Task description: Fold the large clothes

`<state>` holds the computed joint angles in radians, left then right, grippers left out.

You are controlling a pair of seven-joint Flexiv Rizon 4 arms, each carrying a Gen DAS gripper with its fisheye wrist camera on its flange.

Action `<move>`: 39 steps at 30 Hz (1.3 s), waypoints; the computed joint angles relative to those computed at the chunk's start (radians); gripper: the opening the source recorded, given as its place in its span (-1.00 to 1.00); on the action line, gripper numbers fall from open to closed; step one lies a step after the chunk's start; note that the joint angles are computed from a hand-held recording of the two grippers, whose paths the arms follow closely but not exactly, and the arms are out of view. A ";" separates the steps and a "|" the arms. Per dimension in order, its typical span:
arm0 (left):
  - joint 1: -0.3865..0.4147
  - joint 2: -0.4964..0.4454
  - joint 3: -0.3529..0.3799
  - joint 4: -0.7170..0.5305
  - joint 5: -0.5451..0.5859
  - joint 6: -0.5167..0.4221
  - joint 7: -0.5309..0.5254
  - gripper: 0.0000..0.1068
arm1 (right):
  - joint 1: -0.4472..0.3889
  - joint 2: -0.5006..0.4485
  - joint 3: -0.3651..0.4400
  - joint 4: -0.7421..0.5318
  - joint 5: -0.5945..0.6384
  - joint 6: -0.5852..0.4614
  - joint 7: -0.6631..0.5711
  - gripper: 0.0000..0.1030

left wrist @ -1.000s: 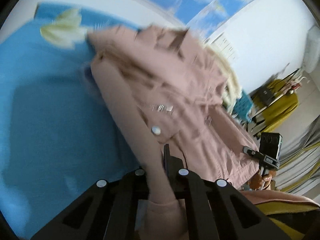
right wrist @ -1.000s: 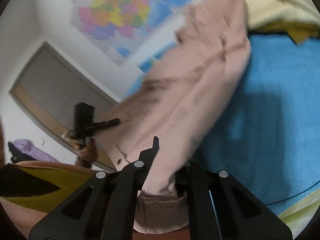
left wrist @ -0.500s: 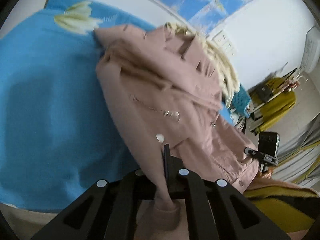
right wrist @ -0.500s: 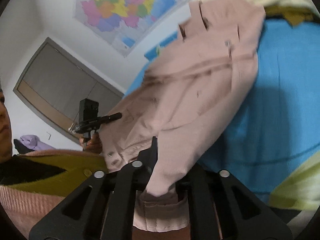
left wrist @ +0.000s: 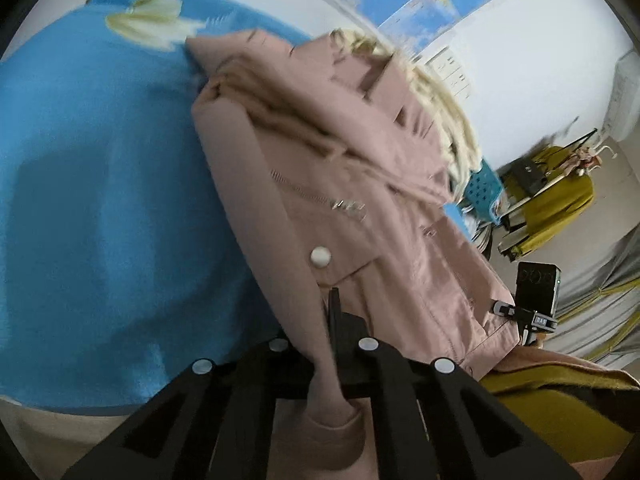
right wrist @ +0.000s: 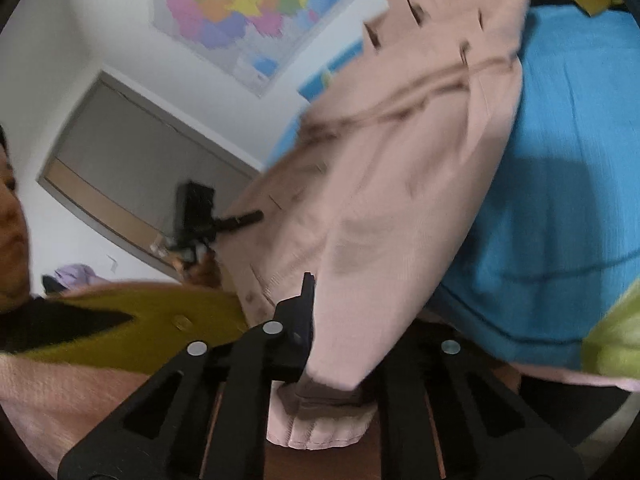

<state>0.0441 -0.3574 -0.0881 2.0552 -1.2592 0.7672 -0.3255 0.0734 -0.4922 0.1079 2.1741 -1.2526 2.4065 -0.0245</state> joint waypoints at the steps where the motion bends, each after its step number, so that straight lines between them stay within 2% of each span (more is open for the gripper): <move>1: -0.002 0.009 -0.001 0.004 -0.011 0.006 0.010 -0.94 | 0.006 0.008 0.002 0.001 0.031 -0.004 -0.025 -0.84; 9: -0.009 0.050 0.005 -0.019 -0.112 -0.009 0.039 -0.95 | 0.015 0.025 0.030 -0.028 0.215 -0.022 -0.090 -0.86; 14: -0.013 0.039 0.004 -0.069 -0.105 -0.012 0.014 -0.96 | 0.001 0.007 0.043 -0.088 0.276 -0.036 -0.077 -0.86; 22: 0.003 -0.023 -0.014 -0.204 -0.029 0.000 -0.086 -0.95 | -0.035 -0.060 0.036 -0.256 0.201 -0.085 0.039 -0.86; 26: 0.012 -0.064 -0.030 -0.288 0.039 0.014 -0.147 -0.95 | -0.055 -0.099 0.018 -0.357 0.107 -0.094 0.132 -0.86; 30: 0.023 -0.106 -0.051 -0.366 0.107 0.024 -0.193 -0.95 | -0.056 -0.138 -0.020 -0.455 0.019 -0.093 0.229 -0.86; 39: 0.054 -0.208 -0.089 -0.530 0.261 0.007 -0.316 -0.95 | -0.026 -0.214 -0.119 -0.614 -0.076 -0.071 0.422 -0.86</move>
